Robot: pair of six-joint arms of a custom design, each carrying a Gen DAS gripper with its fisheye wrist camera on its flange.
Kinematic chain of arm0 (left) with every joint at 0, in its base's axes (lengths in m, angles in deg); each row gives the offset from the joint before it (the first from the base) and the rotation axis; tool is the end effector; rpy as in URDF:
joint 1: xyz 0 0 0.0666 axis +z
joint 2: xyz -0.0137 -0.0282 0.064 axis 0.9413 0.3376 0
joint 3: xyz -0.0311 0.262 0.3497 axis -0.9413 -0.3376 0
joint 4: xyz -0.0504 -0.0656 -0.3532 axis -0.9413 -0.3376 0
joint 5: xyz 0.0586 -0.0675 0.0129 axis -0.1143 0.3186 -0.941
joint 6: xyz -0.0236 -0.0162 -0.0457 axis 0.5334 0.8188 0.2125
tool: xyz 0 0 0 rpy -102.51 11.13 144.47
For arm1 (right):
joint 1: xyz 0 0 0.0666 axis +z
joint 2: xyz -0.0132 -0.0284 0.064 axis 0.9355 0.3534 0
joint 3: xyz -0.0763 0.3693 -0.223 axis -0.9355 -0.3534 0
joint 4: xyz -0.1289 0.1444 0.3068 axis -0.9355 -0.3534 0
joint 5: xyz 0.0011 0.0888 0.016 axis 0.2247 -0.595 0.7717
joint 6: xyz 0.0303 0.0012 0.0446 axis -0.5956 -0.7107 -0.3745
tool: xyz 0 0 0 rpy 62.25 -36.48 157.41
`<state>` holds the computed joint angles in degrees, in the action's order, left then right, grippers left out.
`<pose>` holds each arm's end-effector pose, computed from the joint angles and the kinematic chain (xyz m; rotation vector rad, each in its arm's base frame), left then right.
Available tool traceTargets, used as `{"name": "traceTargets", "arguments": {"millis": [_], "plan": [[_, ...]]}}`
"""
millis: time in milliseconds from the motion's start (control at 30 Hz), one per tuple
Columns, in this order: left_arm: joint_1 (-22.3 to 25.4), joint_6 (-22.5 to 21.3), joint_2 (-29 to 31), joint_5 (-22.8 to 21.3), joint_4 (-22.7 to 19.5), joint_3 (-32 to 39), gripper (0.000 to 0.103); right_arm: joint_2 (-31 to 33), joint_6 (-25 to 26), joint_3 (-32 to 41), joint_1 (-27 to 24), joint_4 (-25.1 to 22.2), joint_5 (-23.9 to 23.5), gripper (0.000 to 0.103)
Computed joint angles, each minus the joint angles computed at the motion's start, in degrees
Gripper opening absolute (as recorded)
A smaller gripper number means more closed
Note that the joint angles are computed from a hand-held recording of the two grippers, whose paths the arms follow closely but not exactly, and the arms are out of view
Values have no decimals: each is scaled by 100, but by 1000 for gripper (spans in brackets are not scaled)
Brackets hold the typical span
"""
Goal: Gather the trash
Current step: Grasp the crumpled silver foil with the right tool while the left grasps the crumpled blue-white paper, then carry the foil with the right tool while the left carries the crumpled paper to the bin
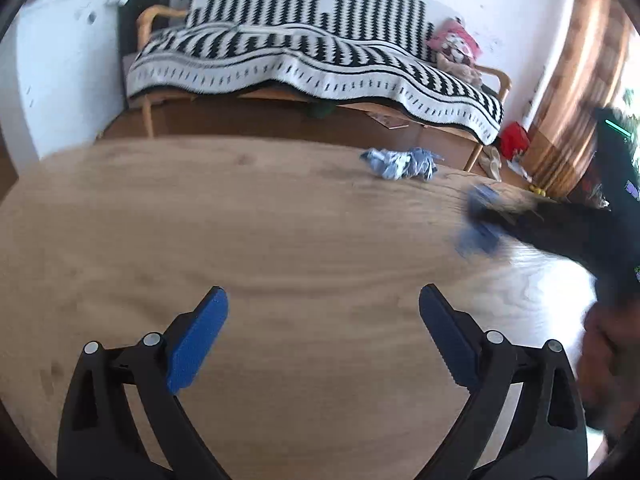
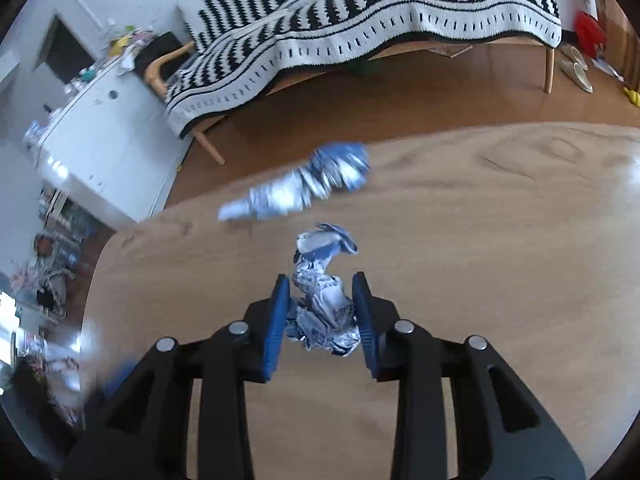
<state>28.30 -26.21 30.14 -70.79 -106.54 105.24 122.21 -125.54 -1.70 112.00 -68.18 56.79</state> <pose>0.3015 -0.2557 0.4306 -0.0372 2.4058 -0.2140 0.3359 0.3069 0.4573 0.0012 2.5580 0.5514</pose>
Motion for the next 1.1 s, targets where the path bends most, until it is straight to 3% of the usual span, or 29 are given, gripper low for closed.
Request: {"name": "traceTargets", "arguments": {"millis": [200, 300, 467, 600, 667, 733, 833, 1000, 1100], "plan": [[229, -1252, 1171, 486, 179, 1193, 93, -1706, -295, -1449, 379, -220, 178, 33], [246, -1642, 1729, 311, 14, 1770, 93, -2400, -628, -1927, 579, -312, 273, 33], [300, -1828, 2329, 121, -457, 2559, 93, -3056, -793, -2228, 881, -689, 437, 33], [344, -1869, 2624, 249, -776, 2922, 93, -3426, -940, -2350, 1040, -1007, 490, 33], [306, -1968, 2728, 197, -880, 3031, 81, -3587, -1089, -2334, 1198, -1193, 648, 33], [250, -2008, 2808, 248, -1080, 3158, 38, -3748, -1296, -2290, 1425, -1409, 887, 33], [118, -1902, 2756, 325, -1167, 3153, 16, -3899, -1559, -2225, 1691, -1667, 1181, 33], [-344, -1728, 2412, 197, -1089, 2876, 11, -4300, -2698, -2050, 2759, -2552, 2136, 33], [-682, -1385, 2130, 124, -1110, 2665, 11, -4333, -4465, -1796, 4398, -3747, 3251, 33]]}}
